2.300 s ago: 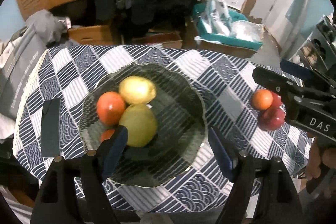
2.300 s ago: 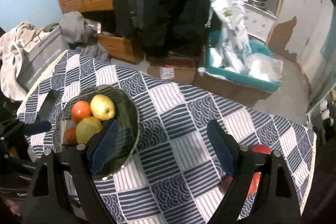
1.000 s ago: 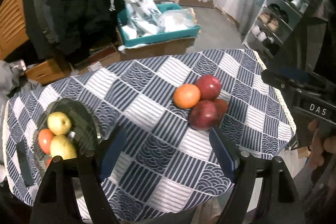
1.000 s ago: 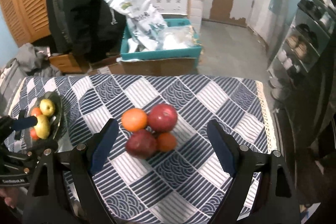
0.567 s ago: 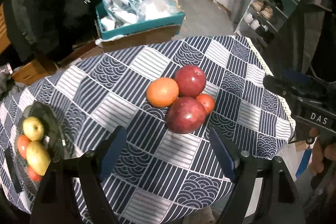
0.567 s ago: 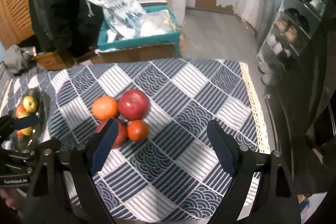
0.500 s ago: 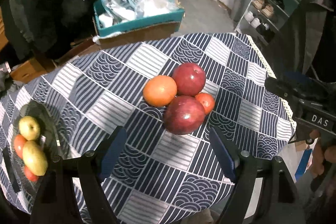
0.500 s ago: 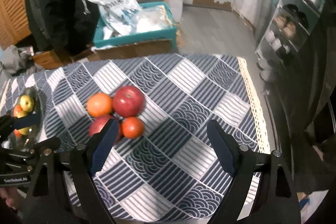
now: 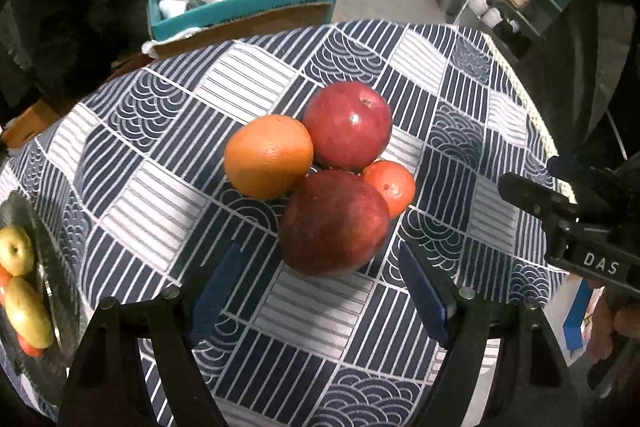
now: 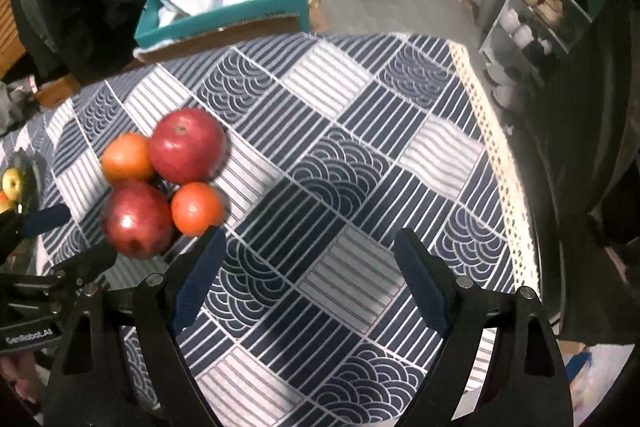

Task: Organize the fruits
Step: 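Withdraw both open tools from the bowl back to the remaining fruit pile, then grasp a red apple with the left tool while the right tool grasps a tangerine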

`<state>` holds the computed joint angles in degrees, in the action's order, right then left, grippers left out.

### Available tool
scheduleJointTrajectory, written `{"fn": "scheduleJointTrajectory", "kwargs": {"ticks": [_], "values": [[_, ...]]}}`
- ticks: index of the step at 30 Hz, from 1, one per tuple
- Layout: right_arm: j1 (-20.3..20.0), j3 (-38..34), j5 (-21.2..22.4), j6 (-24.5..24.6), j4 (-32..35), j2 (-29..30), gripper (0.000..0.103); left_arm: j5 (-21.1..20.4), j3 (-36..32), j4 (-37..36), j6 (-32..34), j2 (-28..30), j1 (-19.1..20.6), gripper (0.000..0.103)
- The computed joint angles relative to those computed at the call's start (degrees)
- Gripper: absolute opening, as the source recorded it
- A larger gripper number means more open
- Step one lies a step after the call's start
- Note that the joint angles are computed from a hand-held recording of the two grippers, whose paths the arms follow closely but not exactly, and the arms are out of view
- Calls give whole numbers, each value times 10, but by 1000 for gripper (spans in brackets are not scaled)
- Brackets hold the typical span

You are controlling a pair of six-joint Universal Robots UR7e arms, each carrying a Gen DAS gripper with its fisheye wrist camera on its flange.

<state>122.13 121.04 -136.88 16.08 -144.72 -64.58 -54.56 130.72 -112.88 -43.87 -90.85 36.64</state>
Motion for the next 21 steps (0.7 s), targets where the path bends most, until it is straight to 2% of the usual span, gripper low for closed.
{"fn": "scheduleJointTrajectory", "kwargs": {"ticks": [12, 16, 21], "values": [[-28, 3, 17, -5, -10, 15, 86, -13, 3, -53, 39, 47, 40, 82], [-29, 0, 20, -11, -10, 21, 86, -23, 10, -92, 65, 48, 50, 76], [-31, -4, 25, -18, -14, 31, 86, -7, 16, -100, 87, 49, 39, 72]]}}
